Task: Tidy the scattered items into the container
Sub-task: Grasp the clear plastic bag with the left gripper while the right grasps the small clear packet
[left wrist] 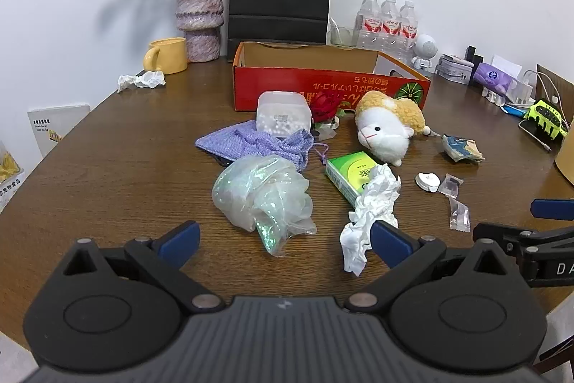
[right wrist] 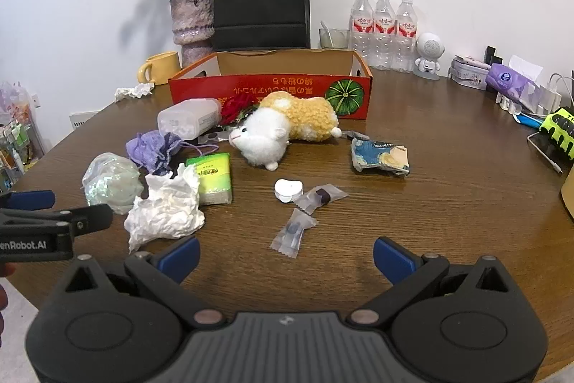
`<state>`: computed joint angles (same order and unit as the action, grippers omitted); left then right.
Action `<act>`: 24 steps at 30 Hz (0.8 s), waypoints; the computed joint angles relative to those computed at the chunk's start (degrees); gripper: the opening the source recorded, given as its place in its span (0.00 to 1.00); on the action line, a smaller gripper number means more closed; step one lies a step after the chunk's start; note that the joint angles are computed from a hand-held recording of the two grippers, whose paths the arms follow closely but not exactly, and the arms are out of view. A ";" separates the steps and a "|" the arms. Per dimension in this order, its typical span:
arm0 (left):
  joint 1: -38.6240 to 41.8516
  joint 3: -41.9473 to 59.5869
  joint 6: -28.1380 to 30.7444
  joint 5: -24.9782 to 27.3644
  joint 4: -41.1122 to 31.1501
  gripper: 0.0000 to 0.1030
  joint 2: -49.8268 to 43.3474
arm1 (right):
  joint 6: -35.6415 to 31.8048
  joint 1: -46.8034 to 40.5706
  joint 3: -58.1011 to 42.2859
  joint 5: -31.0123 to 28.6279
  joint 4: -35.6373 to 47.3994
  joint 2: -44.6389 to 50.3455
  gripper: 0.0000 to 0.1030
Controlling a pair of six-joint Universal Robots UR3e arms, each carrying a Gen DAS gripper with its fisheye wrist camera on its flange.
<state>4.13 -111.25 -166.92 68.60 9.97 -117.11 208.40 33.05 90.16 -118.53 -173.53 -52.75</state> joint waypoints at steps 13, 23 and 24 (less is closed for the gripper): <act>0.02 0.23 -0.31 0.26 -0.18 1.00 -0.44 | 0.20 0.23 -0.27 -0.14 0.65 0.33 1.00; 0.18 0.72 -0.87 0.43 -0.83 1.00 -0.80 | 0.17 0.23 -1.36 0.15 1.80 0.99 0.99; 0.23 0.74 -0.85 0.40 -0.90 1.00 -0.81 | 0.15 0.22 -1.38 0.22 1.76 1.07 0.99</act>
<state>4.36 -110.51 -167.77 69.00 9.07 -117.92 208.55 33.27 88.77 -118.31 -171.77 -51.68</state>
